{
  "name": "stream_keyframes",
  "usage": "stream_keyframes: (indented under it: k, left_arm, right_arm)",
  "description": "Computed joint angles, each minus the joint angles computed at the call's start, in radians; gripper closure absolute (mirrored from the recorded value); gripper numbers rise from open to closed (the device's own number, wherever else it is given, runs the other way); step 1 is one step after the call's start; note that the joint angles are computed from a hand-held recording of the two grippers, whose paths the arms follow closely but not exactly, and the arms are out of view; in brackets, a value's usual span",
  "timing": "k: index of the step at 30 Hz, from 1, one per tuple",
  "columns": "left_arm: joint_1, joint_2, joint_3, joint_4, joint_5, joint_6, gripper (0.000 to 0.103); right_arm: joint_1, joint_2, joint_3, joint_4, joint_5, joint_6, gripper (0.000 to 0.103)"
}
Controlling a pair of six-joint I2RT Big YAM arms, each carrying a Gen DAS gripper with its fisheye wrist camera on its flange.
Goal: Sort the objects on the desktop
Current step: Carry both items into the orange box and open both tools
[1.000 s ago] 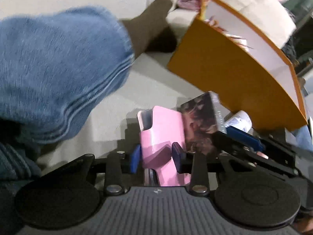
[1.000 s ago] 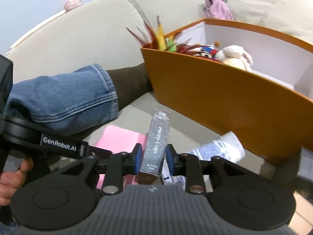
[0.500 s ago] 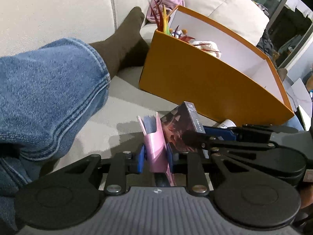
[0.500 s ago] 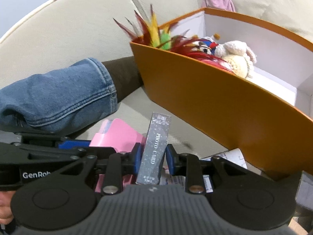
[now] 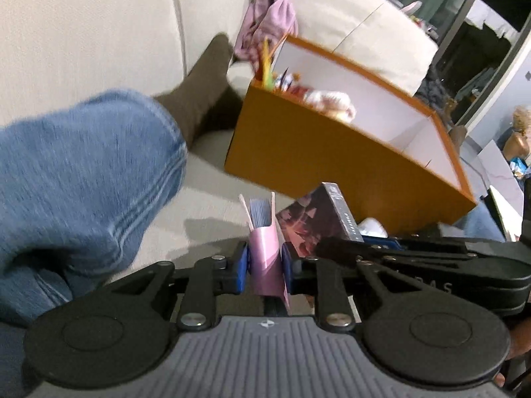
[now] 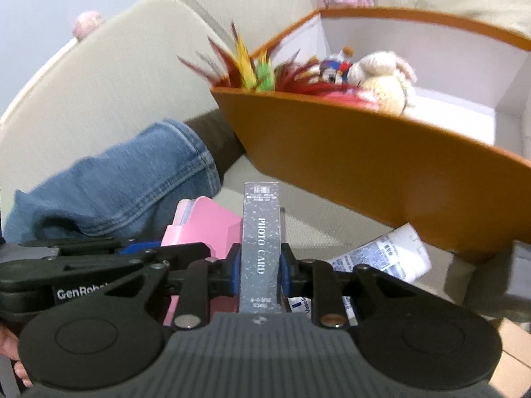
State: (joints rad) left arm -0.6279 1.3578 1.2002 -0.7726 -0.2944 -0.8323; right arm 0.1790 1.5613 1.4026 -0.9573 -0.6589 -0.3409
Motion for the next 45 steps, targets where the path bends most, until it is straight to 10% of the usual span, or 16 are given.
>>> stream_keyframes:
  k: [12,21,32,45]
  left_arm:
    - [0.035,0.077,0.254,0.071,0.042,0.275,0.079]
    - [0.102,0.464,0.725,-0.102,0.205,0.448,0.079]
    - [0.158,0.784,1.086,-0.312,0.276,0.458,0.079]
    - [0.198,0.819,1.109,-0.308,0.357,0.359,0.08]
  right_arm:
    - [-0.101,-0.02,0.161,0.071,-0.085,0.167,0.079]
    - [-0.086,0.248,0.494,-0.015,0.158,0.256,0.079]
    - [-0.071,0.56,0.871,-0.222,0.23,0.332,0.079]
    - [-0.061,0.621,0.944,-0.239,0.222,0.374,0.077]
